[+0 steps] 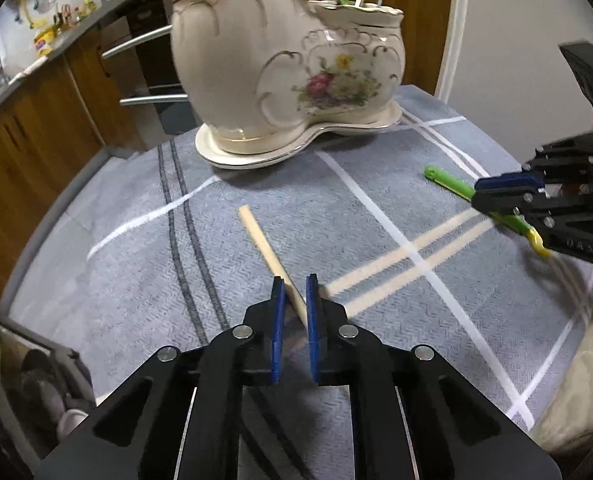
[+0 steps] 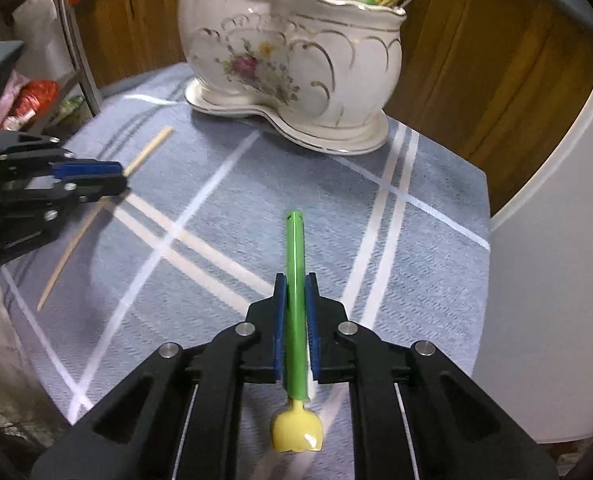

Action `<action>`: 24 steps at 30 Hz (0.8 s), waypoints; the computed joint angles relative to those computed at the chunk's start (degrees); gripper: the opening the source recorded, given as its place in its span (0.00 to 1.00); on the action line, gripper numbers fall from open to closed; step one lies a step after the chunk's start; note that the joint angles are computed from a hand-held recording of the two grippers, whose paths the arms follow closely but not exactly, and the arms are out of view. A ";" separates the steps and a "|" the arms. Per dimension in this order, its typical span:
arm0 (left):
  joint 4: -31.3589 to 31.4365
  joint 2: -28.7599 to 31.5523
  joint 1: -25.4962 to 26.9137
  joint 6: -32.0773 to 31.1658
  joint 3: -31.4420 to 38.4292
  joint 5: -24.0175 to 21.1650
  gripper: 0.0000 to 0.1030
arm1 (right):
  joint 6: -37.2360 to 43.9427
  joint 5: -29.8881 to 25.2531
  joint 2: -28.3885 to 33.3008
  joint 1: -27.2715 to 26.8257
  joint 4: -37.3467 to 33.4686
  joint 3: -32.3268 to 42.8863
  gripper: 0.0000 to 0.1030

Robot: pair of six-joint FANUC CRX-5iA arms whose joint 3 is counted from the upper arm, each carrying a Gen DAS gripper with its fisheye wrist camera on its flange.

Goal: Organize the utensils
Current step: 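Grasp the green-handled yellow spoon with right while left grasps the last wooden chopstick, then lift the chopstick over the tall pot with left while right carries the green spoon to the short pot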

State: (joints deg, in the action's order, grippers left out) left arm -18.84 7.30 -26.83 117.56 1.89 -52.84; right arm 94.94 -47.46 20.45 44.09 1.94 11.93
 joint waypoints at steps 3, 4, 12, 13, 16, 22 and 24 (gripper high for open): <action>0.91 -0.73 0.92 -0.90 -1.07 0.64 0.06 | 2.75 2.33 -2.09 -0.65 -4.27 -1.41 0.09; 1.04 -1.17 1.06 -1.26 -1.53 0.83 0.06 | 4.53 3.17 -2.82 -1.10 -6.69 -1.69 0.09; -1.52 -6.94 0.99 0.87 -6.29 5.83 0.06 | 12.03 12.16 -6.81 -2.91 -18.53 -3.52 0.09; -1.56 -8.66 1.17 0.82 -7.69 8.06 0.06 | 13.15 13.13 -7.16 -3.33 -20.57 -3.29 0.09; -2.35 -11.54 1.38 1.39 -9.33 12.08 0.06 | 15.58 16.63 -7.68 -4.46 -25.32 -2.34 0.09; -9.53 -15.81 1.40 7.24 -8.88 20.98 0.06 | 18.79 24.94 -6.02 -6.61 -34.50 2.36 0.09; -12.13 -15.21 1.71 9.70 -7.21 23.78 0.06 | 18.15 26.73 -3.89 -6.88 -35.87 5.45 0.09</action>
State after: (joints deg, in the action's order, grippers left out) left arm -30.97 -7.90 -25.12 127.27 -5.32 -29.06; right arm 113.09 -20.73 16.57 37.21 -33.93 17.38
